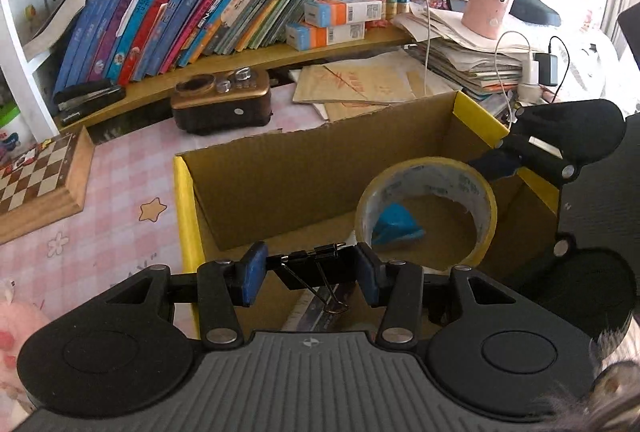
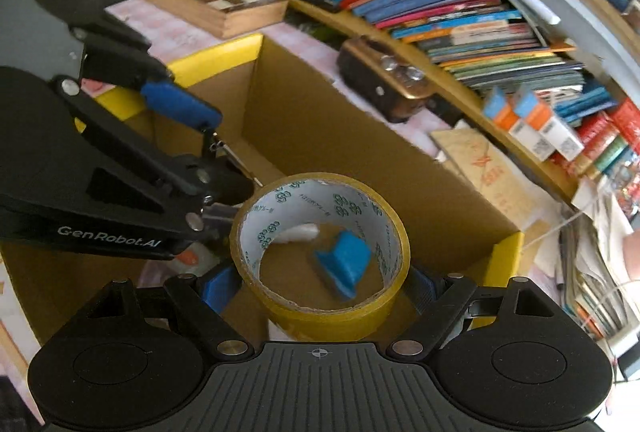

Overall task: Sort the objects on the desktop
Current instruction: 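Open the left tool dropping the clip while the right tool drops the tape roll into the box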

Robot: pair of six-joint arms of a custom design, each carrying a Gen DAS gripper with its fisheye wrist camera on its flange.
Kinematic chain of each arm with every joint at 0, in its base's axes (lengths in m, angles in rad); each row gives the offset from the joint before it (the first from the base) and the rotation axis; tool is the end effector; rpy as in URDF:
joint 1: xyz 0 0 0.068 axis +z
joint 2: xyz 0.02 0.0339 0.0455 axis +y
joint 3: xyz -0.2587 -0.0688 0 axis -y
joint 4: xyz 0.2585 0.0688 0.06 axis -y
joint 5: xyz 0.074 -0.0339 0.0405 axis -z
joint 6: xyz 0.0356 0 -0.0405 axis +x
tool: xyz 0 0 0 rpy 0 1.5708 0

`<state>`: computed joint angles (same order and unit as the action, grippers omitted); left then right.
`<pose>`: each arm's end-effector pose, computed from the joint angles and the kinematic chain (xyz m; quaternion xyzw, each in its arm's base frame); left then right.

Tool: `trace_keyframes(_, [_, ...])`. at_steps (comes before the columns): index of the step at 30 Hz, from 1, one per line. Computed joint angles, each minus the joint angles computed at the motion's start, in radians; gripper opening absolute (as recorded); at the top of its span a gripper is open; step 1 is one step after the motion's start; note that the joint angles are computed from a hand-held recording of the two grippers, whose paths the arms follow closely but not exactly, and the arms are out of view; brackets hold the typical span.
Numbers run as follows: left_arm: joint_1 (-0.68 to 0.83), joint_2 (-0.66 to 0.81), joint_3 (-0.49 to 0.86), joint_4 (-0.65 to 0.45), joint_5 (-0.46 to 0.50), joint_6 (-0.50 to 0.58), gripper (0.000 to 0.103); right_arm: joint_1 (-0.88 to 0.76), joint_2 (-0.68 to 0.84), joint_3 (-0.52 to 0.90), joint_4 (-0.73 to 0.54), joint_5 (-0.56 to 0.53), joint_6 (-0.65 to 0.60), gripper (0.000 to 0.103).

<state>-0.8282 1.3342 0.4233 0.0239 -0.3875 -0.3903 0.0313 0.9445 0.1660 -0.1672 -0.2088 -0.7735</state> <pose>0.1673 -0.1624 0.1146 0.1378 0.9164 -0.0395 0.3736 0.1579 0.0123 0.0960 -0.4001 0.8582 -0.0185 0.3210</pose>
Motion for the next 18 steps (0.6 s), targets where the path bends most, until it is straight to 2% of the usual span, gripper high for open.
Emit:
trace_keyframes(1, [-0.001, 0.001, 0.003, -0.005, 0.0, -0.004, 0.046, 0.006, 0.008, 0.005, -0.004, 0.003, -0.004, 0.087])
trace_keyframes(5, [-0.015, 0.003, 0.002, 0.004, -0.007, 0.016, 0.071, 0.003, -0.043, -0.018, -0.014, -0.005, -0.028, 0.089])
trace_keyframes(8, [-0.042, 0.02, 0.015, -0.011, -0.047, 0.005, 0.078, -0.006, -0.069, -0.029, -0.024, -0.011, -0.055, 0.089])
trace_keyframes(12, [-0.07, 0.018, 0.019, -0.028, -0.059, -0.023, 0.08, 0.007, -0.15, -0.077, -0.015, 0.018, -0.114, 0.089])
trace_keyframes(18, [-0.134, -0.059, -0.011, -0.069, -0.153, -0.094, 0.086, -0.051, -0.335, -0.134, -0.056, -0.047, -0.14, 0.089])
